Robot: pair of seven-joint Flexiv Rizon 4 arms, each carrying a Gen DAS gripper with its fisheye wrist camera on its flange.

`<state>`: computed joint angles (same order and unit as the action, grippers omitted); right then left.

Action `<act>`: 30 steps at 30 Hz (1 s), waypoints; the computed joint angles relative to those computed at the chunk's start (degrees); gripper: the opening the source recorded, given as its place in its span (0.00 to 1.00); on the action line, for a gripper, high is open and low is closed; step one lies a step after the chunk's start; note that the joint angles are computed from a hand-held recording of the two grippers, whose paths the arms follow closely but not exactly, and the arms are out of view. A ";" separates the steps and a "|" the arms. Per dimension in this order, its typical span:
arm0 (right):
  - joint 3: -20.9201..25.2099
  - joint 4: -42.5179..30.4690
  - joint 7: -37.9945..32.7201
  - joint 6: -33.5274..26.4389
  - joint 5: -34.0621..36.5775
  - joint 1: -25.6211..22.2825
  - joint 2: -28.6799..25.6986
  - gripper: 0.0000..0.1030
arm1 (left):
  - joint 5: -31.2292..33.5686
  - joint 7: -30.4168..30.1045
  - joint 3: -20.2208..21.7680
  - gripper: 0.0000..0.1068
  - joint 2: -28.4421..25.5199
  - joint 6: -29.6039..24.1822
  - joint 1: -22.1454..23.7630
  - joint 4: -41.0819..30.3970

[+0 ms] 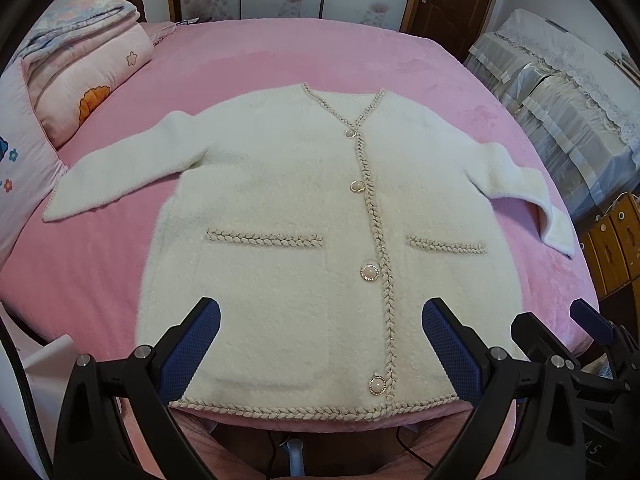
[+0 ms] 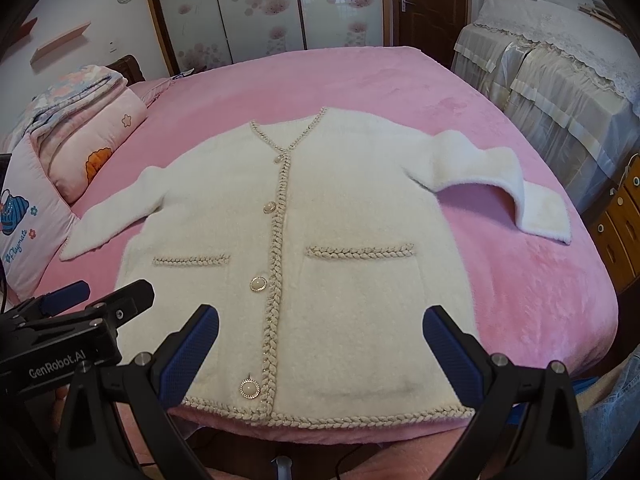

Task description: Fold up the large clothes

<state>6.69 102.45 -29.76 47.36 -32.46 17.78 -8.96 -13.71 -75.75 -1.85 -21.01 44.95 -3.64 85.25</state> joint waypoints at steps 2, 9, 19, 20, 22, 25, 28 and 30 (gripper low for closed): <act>-0.01 -0.01 0.02 -0.06 -0.11 0.01 0.00 0.99 | -0.01 0.13 -0.05 0.94 0.13 0.34 -0.05 0.21; 0.04 0.24 -0.05 0.50 0.52 -0.27 0.28 0.99 | -1.55 1.11 -0.46 0.94 1.09 2.88 0.21 2.08; 0.08 0.26 0.15 0.33 0.78 -0.28 0.27 0.99 | -1.24 0.63 -0.16 0.94 1.24 2.89 -0.06 1.94; 0.09 0.26 0.15 0.29 0.80 -0.28 0.26 0.99 | -1.04 0.49 -0.13 0.94 1.19 2.90 -0.14 1.85; 0.08 0.30 0.16 0.31 0.76 -0.28 0.27 0.99 | -0.85 0.41 -0.13 0.94 1.19 2.90 -0.19 1.73; 0.08 0.31 0.17 0.38 0.76 -0.29 0.27 0.99 | -0.57 0.29 -0.08 0.94 1.19 2.95 -0.24 1.68; 0.08 0.26 0.10 0.33 0.81 -0.29 0.26 0.99 | -0.10 0.06 0.04 0.94 1.29 3.02 -0.35 1.64; 0.09 0.25 0.12 0.34 0.83 -0.27 0.26 0.99 | 0.18 -0.03 0.11 0.94 1.48 3.19 -0.42 1.79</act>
<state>6.78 102.70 -29.64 47.71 -31.64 17.51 -8.70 -13.53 -75.78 -1.73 -19.53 48.14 -4.06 87.04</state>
